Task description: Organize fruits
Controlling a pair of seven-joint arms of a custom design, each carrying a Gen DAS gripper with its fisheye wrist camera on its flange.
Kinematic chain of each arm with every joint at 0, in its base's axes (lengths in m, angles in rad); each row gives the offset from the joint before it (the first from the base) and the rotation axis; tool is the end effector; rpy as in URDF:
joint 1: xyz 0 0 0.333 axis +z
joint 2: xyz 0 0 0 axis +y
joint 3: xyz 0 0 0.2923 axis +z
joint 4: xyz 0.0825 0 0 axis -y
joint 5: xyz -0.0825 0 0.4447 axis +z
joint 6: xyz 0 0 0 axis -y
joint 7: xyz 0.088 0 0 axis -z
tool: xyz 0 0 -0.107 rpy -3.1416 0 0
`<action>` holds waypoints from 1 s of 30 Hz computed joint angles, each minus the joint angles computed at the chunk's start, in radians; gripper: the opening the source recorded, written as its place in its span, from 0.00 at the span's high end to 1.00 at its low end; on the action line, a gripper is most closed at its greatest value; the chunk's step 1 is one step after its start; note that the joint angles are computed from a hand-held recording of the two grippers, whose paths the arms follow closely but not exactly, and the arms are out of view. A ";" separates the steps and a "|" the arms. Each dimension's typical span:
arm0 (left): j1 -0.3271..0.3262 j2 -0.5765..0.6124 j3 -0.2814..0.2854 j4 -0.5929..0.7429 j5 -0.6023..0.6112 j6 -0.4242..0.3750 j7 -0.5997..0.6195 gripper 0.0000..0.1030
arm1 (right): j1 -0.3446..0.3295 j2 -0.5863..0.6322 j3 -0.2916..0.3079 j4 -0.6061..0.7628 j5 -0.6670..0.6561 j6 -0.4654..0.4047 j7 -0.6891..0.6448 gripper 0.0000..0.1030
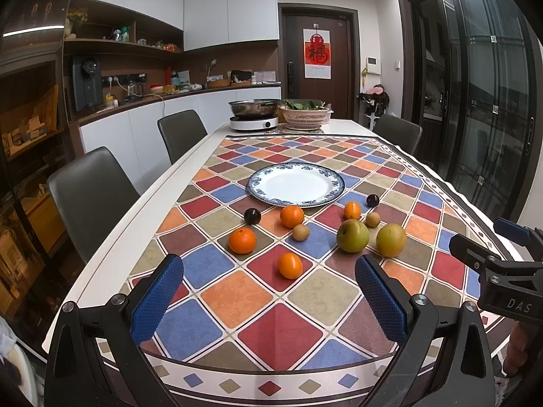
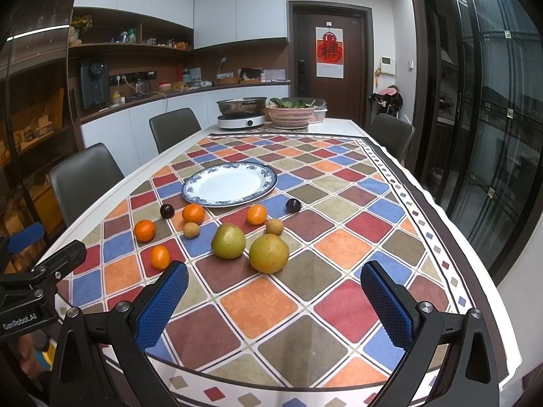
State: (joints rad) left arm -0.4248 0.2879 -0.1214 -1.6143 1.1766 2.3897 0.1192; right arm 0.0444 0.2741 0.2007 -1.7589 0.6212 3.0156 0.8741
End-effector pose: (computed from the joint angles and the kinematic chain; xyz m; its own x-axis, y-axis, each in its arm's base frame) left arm 0.6399 -0.3694 0.4761 0.2274 -0.9732 -0.0351 -0.4998 -0.0857 -0.8619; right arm 0.7158 0.1216 0.4704 0.3351 -0.9418 -0.0253 -0.5017 -0.1557 -0.8509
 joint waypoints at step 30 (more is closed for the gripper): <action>0.029 0.231 0.046 0.233 -0.415 0.062 0.369 0.18 | 0.065 0.255 -0.077 0.308 -0.283 -0.246 0.210 0.01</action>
State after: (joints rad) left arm -0.3956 0.5191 -0.0752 -1.3817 0.7617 2.4516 0.4881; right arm 0.1090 0.5293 0.1241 -1.4509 0.3384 2.7697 1.0841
